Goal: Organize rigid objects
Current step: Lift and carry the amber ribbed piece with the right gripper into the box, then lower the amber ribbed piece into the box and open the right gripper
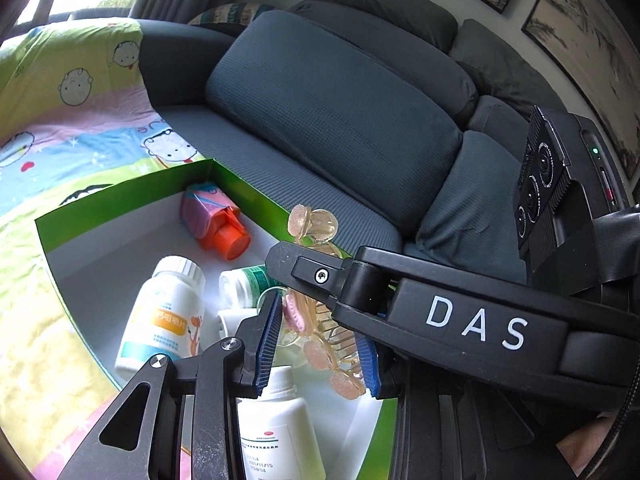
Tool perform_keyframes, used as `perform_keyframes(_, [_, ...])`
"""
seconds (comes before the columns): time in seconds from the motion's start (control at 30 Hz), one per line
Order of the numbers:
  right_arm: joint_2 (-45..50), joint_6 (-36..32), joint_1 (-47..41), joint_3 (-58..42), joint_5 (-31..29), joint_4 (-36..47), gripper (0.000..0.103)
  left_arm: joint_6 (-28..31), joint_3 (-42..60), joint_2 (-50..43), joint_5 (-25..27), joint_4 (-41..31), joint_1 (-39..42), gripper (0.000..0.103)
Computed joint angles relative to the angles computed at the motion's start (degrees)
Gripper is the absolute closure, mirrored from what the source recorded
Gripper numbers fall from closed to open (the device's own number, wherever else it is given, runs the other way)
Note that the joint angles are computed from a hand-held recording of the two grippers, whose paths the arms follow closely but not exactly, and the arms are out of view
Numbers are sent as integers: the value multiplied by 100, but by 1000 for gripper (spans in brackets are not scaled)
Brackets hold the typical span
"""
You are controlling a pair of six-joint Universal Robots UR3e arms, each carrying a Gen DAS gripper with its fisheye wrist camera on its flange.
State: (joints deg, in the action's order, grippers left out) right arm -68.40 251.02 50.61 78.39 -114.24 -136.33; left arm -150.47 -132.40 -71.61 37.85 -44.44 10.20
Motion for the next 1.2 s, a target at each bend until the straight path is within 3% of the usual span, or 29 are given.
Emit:
perform_keyframes(0.73, [-191,316,-203,303,296,302,61,-148,360,-473,216,-435,-271,67])
perform_keyframes(1.2, [-298,478,-197,374,199,406,62,-625,545,-696,477,-248,-551,67])
